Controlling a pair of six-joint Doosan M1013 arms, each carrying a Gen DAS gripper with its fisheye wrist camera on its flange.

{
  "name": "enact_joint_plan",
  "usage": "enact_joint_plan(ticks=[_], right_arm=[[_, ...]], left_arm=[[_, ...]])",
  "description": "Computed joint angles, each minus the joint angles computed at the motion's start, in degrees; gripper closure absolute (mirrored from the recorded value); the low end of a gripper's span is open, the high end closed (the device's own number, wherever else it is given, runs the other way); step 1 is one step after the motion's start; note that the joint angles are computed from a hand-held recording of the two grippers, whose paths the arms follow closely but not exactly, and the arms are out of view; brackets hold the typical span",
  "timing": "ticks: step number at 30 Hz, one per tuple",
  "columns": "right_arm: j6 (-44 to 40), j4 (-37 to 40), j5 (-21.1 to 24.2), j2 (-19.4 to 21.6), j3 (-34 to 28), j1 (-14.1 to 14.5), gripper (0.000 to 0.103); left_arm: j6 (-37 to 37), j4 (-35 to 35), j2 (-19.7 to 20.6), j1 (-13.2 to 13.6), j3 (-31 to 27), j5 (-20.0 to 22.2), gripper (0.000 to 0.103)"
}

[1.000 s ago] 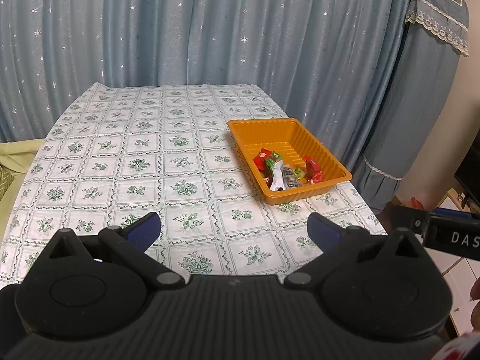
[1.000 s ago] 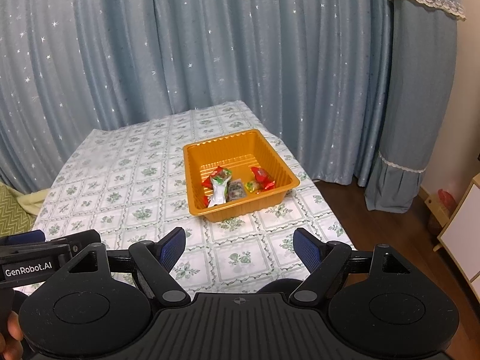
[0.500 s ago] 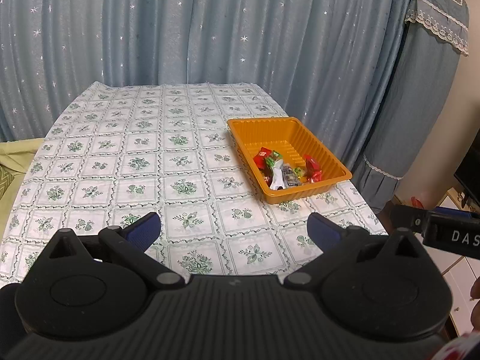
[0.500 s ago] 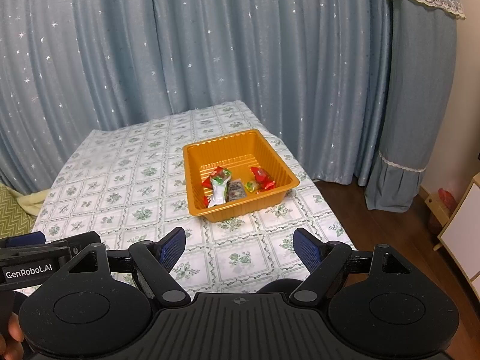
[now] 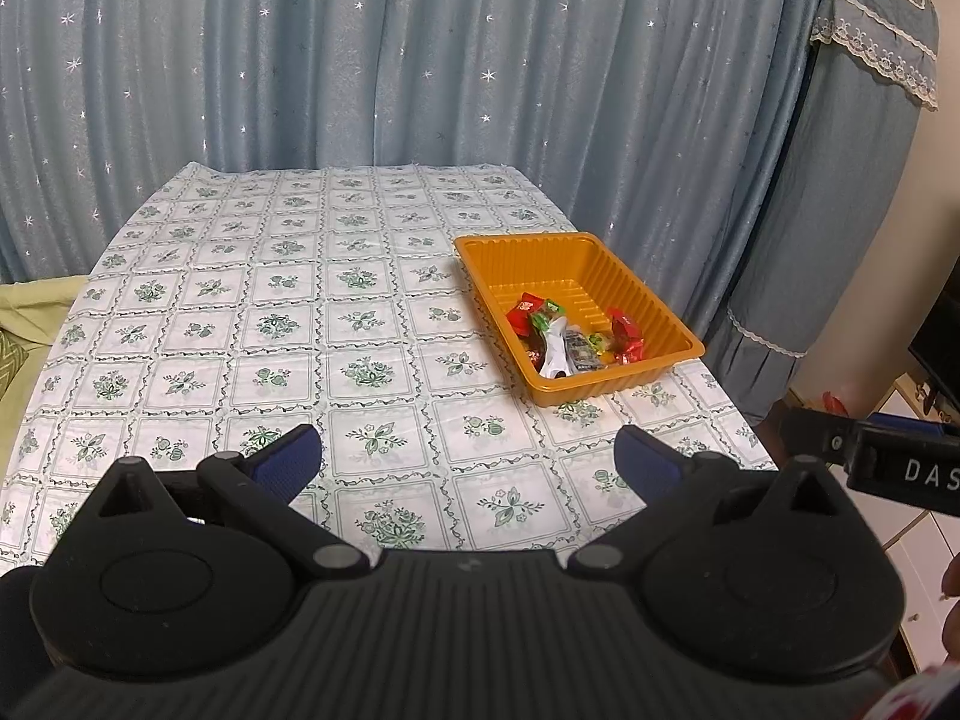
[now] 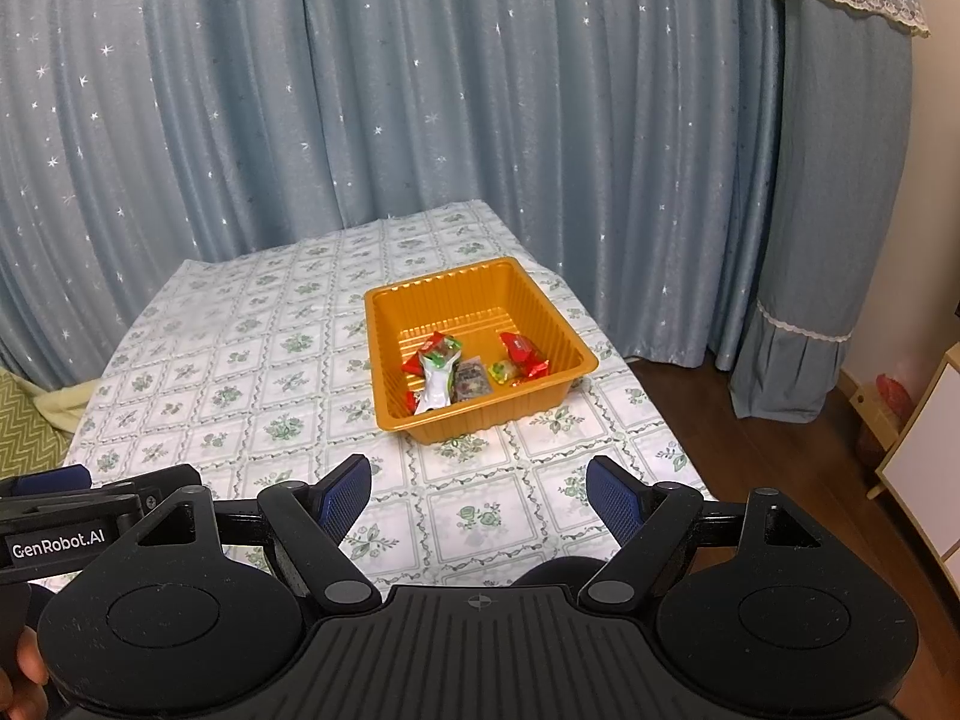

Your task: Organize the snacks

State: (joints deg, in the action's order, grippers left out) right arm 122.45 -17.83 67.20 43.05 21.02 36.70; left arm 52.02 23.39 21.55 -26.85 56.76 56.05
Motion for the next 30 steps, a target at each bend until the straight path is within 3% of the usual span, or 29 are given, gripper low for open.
enact_joint_plan(ticks=[24, 30], right_arm=[[0.2, 0.1, -0.2, -0.3, 0.6, 0.0, 0.024], [0.2, 0.0, -0.3, -0.4, 0.8, 0.0, 0.024]], left_arm=[[0.2, -0.4, 0.1, 0.1, -0.1, 0.3, 0.000], [-0.3, -0.1, -0.3, 0.1, 0.8, -1.5, 0.000]])
